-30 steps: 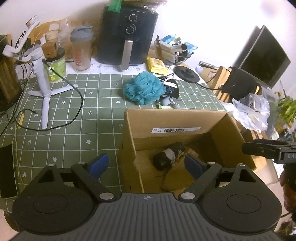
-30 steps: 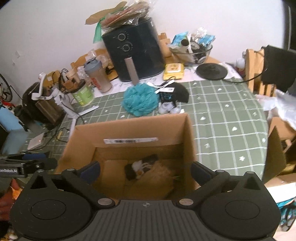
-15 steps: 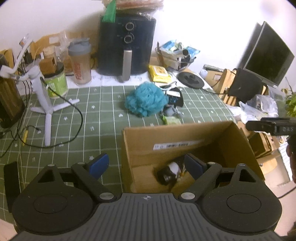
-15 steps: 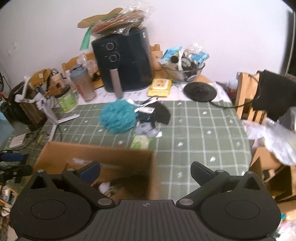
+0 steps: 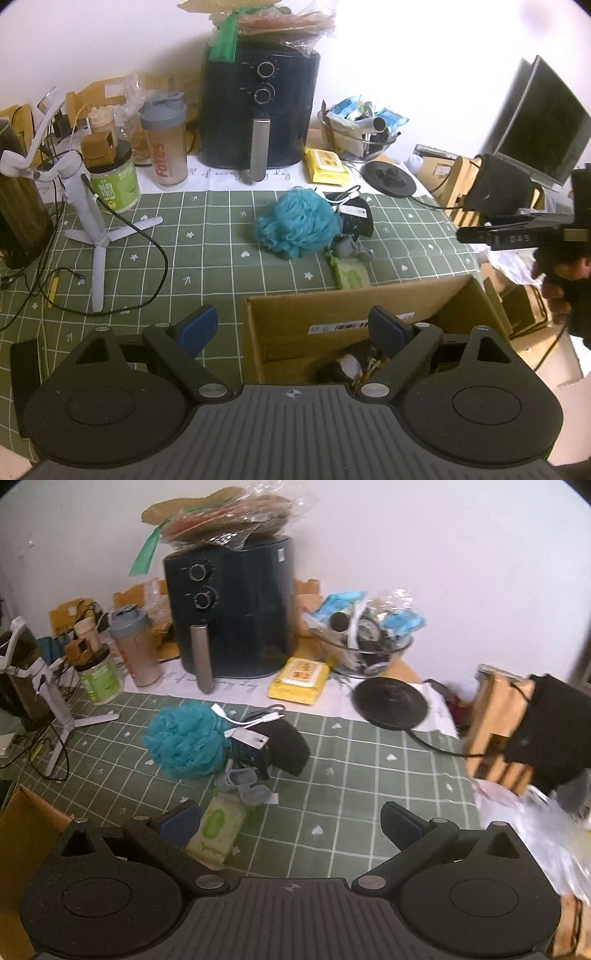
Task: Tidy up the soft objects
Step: 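Move the right gripper to the grey earbud case and close on it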
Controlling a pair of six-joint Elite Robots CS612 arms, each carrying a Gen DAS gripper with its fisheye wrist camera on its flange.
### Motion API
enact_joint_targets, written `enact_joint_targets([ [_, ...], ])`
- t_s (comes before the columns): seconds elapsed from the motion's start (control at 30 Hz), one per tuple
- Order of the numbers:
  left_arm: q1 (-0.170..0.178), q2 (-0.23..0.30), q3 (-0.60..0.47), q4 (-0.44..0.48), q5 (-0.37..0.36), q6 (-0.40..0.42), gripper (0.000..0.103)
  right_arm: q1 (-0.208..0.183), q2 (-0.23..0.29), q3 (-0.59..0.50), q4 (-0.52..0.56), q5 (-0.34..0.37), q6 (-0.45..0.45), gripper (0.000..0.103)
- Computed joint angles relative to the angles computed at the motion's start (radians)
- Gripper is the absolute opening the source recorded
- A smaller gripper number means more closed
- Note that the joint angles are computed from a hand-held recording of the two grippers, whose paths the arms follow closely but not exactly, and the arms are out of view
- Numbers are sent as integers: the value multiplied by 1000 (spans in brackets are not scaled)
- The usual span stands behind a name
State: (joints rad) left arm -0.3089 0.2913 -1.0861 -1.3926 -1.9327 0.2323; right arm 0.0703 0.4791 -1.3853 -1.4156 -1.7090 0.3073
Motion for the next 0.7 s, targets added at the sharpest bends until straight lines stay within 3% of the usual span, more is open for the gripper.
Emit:
enact_joint_targets([
  [0.3, -1, -5, 7, 5, 1, -40, 90, -47, 2, 65, -66, 224, -156, 103],
  [0.47, -2, -7, 13, 8, 1, -71, 90, -64, 1, 108, -97, 329, -178, 103],
  [0.7, -4, -13, 20, 27, 17, -104, 90, -72, -11, 180, -111, 409, -196, 103],
])
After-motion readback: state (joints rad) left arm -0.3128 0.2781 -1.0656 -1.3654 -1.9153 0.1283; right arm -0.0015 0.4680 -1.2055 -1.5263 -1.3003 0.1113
